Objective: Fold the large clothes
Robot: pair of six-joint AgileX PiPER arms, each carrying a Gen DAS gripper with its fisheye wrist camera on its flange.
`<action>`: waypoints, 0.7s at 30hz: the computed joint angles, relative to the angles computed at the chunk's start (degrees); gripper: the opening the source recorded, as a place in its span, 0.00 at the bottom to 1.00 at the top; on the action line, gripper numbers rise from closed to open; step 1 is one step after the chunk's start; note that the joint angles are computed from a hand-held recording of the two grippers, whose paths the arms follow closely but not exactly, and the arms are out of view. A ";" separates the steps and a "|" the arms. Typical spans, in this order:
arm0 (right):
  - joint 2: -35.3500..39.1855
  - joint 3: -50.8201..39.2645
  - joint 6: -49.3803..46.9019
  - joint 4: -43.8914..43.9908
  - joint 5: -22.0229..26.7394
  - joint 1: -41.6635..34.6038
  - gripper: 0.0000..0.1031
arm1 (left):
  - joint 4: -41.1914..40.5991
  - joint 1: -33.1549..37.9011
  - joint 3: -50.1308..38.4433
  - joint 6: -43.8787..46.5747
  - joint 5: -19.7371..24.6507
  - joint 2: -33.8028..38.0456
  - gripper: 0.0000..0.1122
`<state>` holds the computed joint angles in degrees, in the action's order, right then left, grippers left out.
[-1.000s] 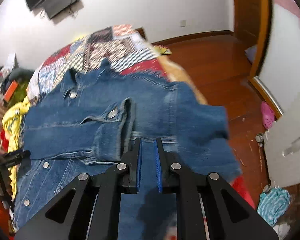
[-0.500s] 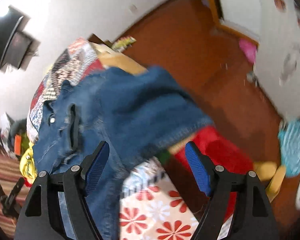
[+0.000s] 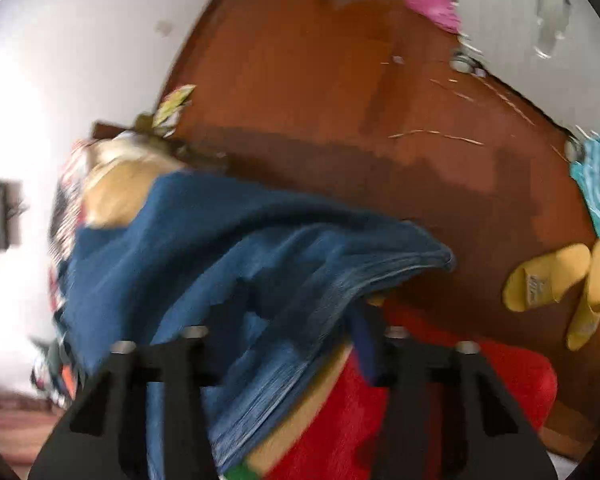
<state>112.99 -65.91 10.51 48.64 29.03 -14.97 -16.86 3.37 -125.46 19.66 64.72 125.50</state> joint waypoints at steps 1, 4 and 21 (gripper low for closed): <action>-0.04 -0.15 1.48 -0.97 0.03 -0.12 0.20 | 0.00 0.26 0.30 0.16 -0.16 -0.11 0.77; -1.91 -0.41 7.33 -7.00 -0.81 0.72 0.10 | 0.09 0.72 1.30 0.47 -0.69 -0.63 0.77; -17.53 -29.73 32.98 -56.04 7.85 25.67 0.06 | -7.44 2.53 10.88 9.84 -6.09 -7.43 0.77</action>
